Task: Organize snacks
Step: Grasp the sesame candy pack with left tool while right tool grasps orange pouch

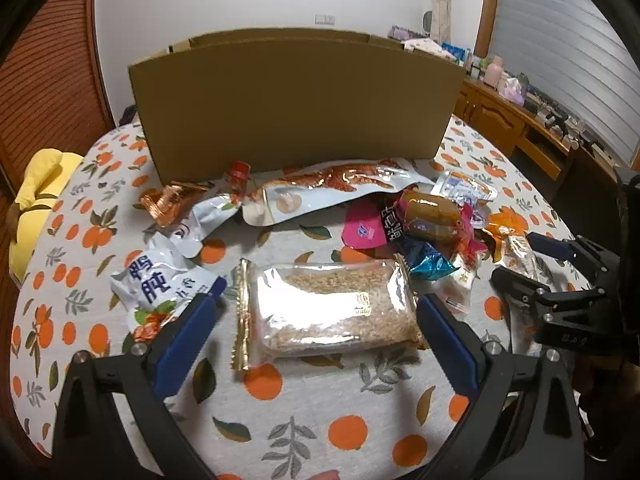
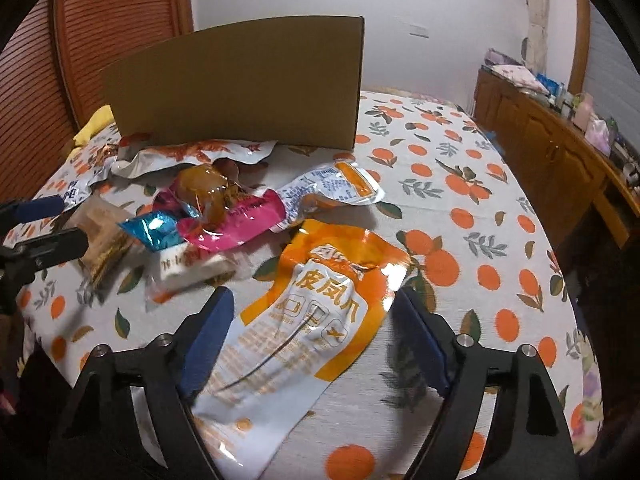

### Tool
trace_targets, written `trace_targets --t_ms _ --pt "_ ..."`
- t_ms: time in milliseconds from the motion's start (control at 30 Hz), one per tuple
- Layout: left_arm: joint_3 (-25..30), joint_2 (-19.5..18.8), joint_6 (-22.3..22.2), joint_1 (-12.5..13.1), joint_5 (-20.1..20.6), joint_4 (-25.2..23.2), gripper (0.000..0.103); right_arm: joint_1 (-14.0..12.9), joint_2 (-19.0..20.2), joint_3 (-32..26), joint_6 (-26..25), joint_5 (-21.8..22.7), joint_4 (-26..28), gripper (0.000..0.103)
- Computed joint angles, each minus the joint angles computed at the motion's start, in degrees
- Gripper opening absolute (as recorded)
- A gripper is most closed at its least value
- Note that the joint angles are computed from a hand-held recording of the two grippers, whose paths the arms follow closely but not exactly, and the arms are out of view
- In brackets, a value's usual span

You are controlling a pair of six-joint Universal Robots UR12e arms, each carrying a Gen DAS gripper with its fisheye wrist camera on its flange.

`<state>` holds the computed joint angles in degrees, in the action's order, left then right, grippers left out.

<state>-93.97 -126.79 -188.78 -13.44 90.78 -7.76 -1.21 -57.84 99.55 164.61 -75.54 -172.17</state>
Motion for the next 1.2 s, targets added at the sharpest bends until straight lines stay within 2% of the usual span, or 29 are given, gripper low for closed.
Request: trace_targets --t_ms 167,367,500,633,767,867,1200 --pt "1.9 -0.72 0.04 0.19 -2.32 -4.82 0.101 -0.31 -0.14 -0.22 -0.89 0.17 1.14 0.084" --pt "2.73 -0.95 -0.64 0.75 -4.95 -7.43 0.102 -0.78 -1.0 0.4 0.03 1.45 2.52 0.085" --pt "3.22 -1.09 0.08 0.48 -4.16 -8.31 0.103 -0.6 -1.4 0.94 -1.05 1.39 2.88 0.086" --pt "3.37 -1.22 -1.09 0.74 -5.47 -7.91 0.102 -0.36 -1.32 1.06 -1.61 0.71 2.4 0.087" --pt "4.36 -1.71 0.93 0.1 -3.23 -9.23 0.103 -0.28 -1.19 0.99 -2.18 0.52 2.21 0.087" --pt "4.79 -1.99 1.83 0.04 -3.07 -9.4 0.102 -0.35 -1.08 0.74 -2.57 0.81 2.59 0.088" --pt "3.11 -1.29 3.2 0.87 -4.96 -6.73 0.088 -1.07 -0.32 -1.11 -3.21 0.84 4.67 0.088"
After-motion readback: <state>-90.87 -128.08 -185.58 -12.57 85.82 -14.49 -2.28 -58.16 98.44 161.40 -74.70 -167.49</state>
